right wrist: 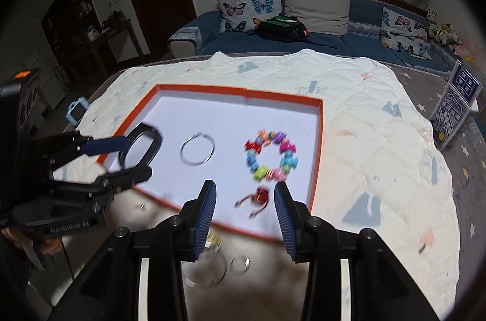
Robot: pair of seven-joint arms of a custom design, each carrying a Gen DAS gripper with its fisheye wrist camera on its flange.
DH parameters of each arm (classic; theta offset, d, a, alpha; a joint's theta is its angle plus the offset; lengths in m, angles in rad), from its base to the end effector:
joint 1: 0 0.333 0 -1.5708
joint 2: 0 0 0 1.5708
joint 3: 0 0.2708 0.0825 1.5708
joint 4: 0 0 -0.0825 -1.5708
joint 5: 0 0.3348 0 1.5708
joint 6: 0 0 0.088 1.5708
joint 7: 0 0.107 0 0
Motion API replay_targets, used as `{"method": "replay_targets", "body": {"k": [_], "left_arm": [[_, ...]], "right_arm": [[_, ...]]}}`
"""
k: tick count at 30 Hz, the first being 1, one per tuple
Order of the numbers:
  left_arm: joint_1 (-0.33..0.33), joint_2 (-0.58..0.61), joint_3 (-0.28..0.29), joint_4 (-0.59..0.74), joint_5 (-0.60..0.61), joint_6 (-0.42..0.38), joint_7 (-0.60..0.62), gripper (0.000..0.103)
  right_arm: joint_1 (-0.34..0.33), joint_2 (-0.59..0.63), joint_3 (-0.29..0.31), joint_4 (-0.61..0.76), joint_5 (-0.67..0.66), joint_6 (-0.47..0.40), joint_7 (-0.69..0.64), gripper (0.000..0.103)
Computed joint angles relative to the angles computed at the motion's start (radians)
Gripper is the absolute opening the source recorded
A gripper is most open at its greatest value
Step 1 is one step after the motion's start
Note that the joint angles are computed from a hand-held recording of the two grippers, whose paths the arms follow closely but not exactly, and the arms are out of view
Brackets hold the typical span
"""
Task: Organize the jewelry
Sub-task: 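Lower the left gripper onto the small gold chain and grasp it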
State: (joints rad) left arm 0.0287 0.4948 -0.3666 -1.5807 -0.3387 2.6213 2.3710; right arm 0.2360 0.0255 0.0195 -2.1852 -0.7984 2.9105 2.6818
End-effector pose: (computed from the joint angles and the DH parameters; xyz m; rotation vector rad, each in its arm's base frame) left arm 0.6395 -0.1734 0.4117 -1.0312 2.5387 -0.9028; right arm 0.5041 0.1769 0.4279 -1.6180 1.8574 -0.6507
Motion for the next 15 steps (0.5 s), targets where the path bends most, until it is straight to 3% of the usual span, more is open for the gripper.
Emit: {"method": "replay_targets", "body": {"k": [7, 15], "left_arm": [[0.056, -0.139, -0.008, -0.187, -0.113, 0.014, 0.087, 0.062], [0.064, -0.301, 0.050, -0.401, -0.299, 0.016, 0.266, 0.062]], "right_arm": [[-0.006, -0.051, 0.032, -0.076, -0.062, 0.026, 0.076, 0.046], [-0.025, -0.079, 0.069, -0.126, -0.129, 0.053, 0.172, 0.046]]}}
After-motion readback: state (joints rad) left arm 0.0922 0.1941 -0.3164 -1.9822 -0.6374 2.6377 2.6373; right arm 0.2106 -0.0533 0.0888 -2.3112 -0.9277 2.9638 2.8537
